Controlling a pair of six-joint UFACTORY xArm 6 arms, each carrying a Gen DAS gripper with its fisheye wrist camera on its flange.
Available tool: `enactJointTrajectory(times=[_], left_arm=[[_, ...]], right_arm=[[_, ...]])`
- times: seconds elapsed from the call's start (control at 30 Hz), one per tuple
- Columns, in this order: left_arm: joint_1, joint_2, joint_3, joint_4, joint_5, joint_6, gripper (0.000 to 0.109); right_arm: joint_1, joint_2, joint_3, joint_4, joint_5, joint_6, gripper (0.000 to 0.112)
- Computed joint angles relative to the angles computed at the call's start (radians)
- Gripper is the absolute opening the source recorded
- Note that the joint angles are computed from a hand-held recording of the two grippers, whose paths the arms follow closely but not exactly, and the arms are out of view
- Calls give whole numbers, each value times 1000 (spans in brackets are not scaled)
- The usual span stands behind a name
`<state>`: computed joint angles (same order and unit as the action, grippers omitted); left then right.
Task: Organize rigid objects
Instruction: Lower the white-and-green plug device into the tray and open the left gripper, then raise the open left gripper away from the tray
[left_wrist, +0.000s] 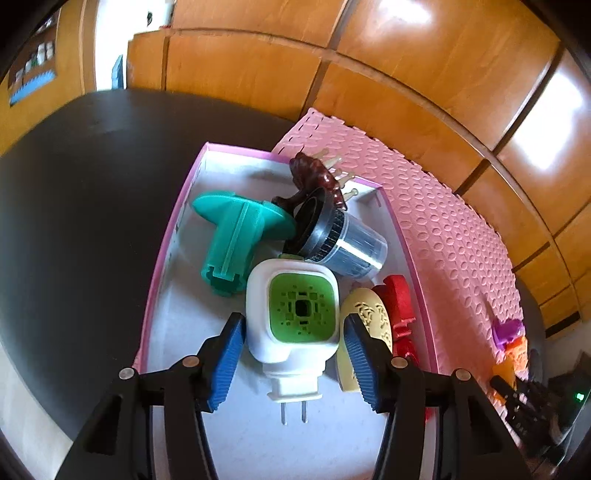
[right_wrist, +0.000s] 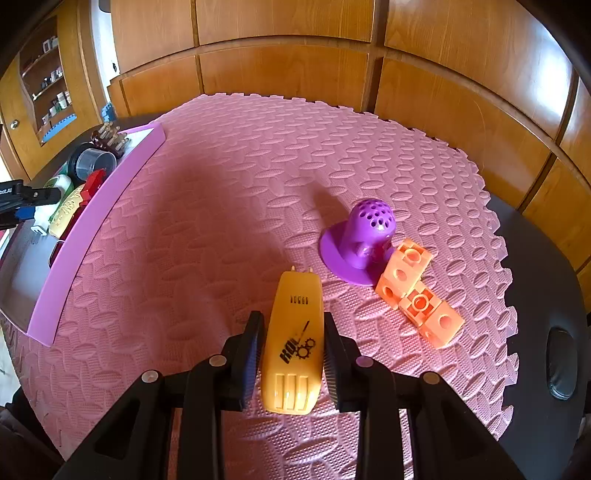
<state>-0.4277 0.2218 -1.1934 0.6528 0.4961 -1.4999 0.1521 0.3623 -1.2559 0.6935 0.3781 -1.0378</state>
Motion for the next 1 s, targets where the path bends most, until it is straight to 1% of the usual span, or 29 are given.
enactJointTrajectory(times=[0.13,0.27,0.4,0.5,0.57,0.7,0.77,1.0], left_arm=[[-21,-33,18,73,41,-41,61],[-59,-76,41,149,115,-96,61],[-93,-109,62,194,169,-128,64],[-118,-125,66,219,212,-134,64],[-139,-132,64,240,248,-137,64],[-170,-143,55,277,314,-144,64],[-179,-153,59,285,327,-148,64],[-182,-183,86,285,329,-172,64]], right_arm=[[2,-1,4,1,-8,-1,29],[6,-3,9,2,-20,-8,29],[9,-5,15,1,-32,-15,29],[14,-9,24,4,-45,-33,26],[19,-13,33,2,-62,-41,25],[18,-13,33,2,-60,-36,25],[17,-13,31,2,-58,-33,25],[13,-11,26,16,-45,-34,25]])
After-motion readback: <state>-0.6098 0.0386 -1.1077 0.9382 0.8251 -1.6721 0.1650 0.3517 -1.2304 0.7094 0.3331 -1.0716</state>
